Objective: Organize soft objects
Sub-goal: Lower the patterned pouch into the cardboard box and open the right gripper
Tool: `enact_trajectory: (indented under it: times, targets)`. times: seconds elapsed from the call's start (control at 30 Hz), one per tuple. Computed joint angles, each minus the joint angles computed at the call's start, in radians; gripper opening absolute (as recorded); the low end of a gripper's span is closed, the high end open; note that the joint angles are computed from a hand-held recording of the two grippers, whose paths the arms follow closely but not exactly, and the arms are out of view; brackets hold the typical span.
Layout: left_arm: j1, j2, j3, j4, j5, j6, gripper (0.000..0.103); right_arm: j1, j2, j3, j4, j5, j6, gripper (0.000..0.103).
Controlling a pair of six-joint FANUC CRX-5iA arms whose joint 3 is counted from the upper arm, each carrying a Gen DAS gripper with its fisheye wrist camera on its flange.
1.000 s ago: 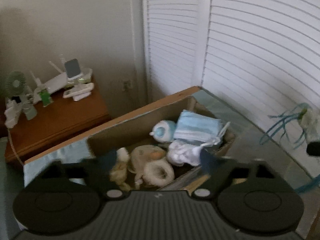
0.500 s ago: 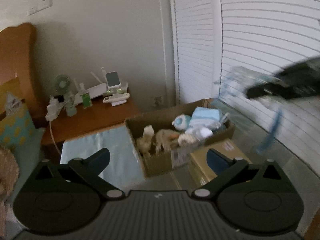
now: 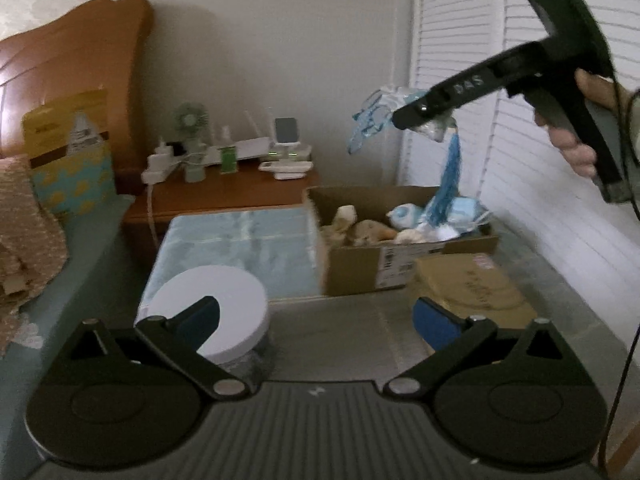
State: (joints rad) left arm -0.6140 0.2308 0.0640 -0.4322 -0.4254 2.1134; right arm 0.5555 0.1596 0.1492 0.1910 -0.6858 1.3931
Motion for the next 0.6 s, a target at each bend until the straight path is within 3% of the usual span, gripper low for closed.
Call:
enact_trajectory:
  times: [0.23, 0.5, 0.57, 0.6]
  targets:
    - [-0.031, 0.022, 0.031, -0.08, -0.042, 0.04, 0.102, -0.034, 0.125, 0.111, -0.092, -0.035, 0.132, 0.03]
    - [-0.013, 0.044, 0.015, 0.045, 0.02, -0.089, 0.102, -0.06, 0.158, 0.108, -0.15, -0.068, 0.154, 0.032]
    - [0.001, 0.042, -0.008, 0.118, 0.053, -0.162, 0.102, -0.058, 0.159, 0.099, -0.119, -0.071, 0.12, 0.052]
    - [0.005, 0.042, -0.017, 0.15, 0.063, -0.195, 0.102, -0.056, 0.158, 0.089, -0.098, -0.063, 0.101, 0.056]
